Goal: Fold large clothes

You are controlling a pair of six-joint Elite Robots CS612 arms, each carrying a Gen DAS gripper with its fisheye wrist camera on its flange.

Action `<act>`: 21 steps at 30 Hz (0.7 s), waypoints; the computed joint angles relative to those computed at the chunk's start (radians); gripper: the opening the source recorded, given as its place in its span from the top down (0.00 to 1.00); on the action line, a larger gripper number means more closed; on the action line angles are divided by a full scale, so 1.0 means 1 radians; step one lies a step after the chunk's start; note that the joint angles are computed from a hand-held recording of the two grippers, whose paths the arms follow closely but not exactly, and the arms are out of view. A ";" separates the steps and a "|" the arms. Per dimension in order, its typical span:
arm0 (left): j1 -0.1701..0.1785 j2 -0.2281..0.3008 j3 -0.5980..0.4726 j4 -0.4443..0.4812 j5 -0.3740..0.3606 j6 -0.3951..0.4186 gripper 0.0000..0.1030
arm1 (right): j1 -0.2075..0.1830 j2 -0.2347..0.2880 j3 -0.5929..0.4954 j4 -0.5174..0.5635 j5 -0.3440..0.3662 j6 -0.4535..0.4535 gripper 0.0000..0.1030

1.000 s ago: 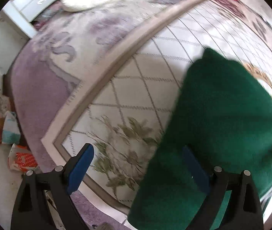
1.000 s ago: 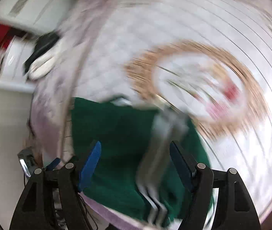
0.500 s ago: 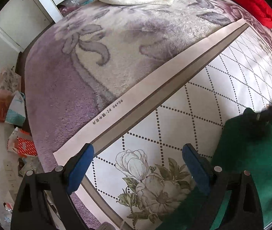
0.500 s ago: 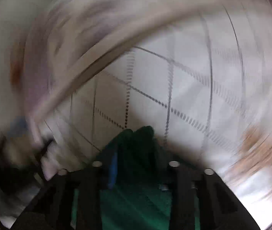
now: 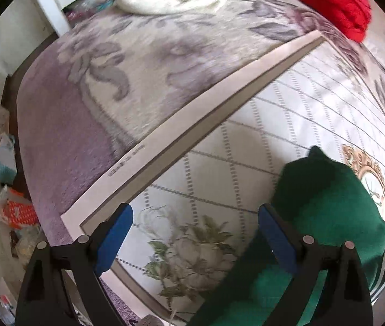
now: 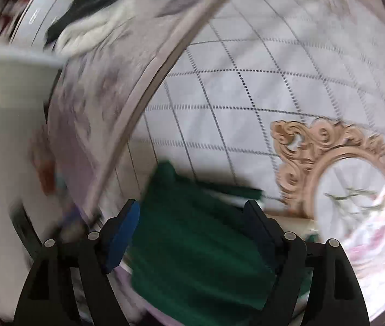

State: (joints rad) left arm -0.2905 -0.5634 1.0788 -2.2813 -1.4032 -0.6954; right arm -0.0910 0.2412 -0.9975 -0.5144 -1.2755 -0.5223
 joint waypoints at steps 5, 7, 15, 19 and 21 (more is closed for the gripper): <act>-0.011 0.014 -0.029 0.019 0.003 0.017 0.08 | 0.031 0.082 -0.139 0.030 -0.184 -0.216 0.54; -0.013 0.011 -0.021 0.022 0.015 0.019 0.07 | 0.044 0.121 -0.194 -0.010 -0.239 -0.238 0.86; -0.015 -0.015 0.040 0.047 -0.005 -0.005 0.07 | -0.021 0.097 -0.134 -0.061 -0.103 0.083 0.92; -0.022 -0.031 0.064 0.022 0.001 -0.012 0.08 | -0.055 0.036 -0.069 -0.027 -0.067 0.103 0.45; -0.025 -0.030 0.064 0.009 -0.015 -0.024 0.08 | -0.072 0.031 -0.110 -0.069 -0.129 0.128 0.26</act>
State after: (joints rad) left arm -0.3151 -0.5934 1.1423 -2.2725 -1.4181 -0.7195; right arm -0.1633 0.2724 -1.1073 -0.5831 -1.4041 -0.3941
